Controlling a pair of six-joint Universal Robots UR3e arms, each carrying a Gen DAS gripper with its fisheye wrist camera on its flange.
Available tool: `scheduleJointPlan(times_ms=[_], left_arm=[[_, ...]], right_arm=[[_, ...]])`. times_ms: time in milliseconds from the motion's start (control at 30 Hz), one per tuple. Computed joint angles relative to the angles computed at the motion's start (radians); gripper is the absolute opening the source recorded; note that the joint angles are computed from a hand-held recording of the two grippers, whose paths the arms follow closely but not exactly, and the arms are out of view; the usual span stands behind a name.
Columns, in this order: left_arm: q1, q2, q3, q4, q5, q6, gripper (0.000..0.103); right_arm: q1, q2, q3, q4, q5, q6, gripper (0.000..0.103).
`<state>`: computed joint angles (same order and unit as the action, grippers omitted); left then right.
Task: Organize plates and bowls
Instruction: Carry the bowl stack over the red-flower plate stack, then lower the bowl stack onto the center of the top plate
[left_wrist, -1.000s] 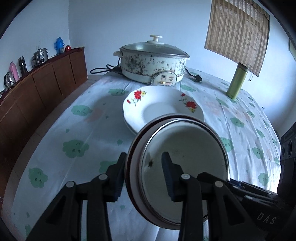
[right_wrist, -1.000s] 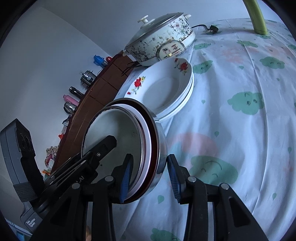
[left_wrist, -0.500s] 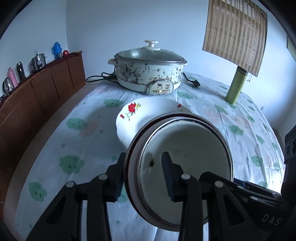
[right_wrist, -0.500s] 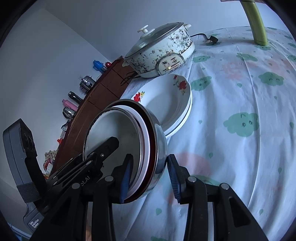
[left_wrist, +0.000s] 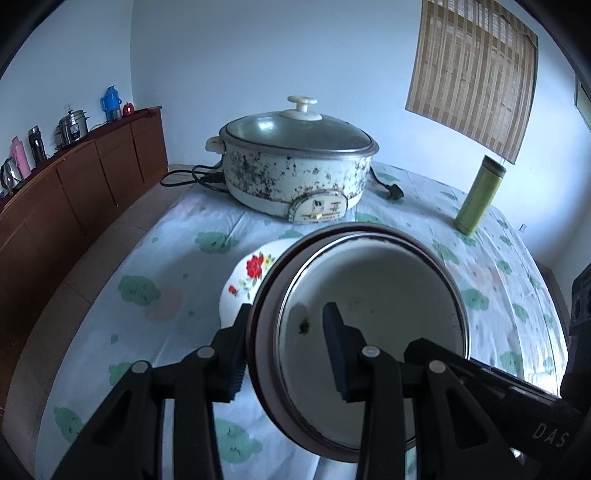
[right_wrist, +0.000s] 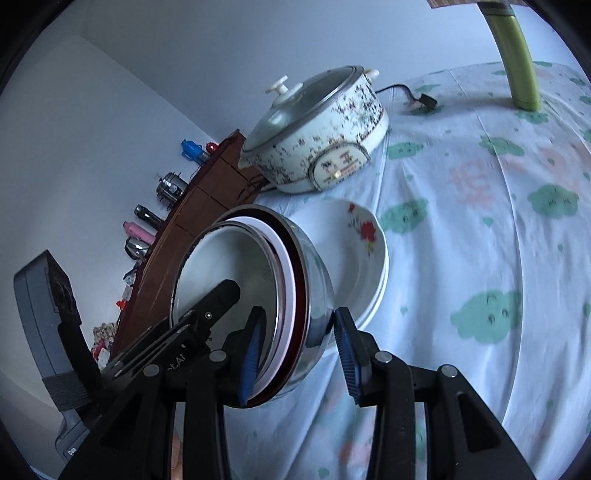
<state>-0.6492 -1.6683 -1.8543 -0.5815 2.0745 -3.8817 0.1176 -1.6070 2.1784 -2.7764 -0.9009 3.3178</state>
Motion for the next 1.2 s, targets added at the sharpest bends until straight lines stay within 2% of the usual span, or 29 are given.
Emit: scheduleJointPlan(times_ms=[233, 633, 1200], left_arm=[[0.061, -0.039, 0.045, -0.007, -0.03, 0.037, 0.036], [0.156, -0.078, 0.017, 0.01, -0.115, 0.043, 0.036], [0.16, -0.157, 0.065, 0.004, -0.107, 0.054, 0.035]], right_arm=[[0.029, 0.102, -0.11, -0.03, -0.031, 0.057, 0.041], [0.08, 0.281, -0.231, -0.054, -0.057, 0.109, 0.041], [0.093, 0.344, -0.264, -0.082, -0.104, 0.116, 0.041]])
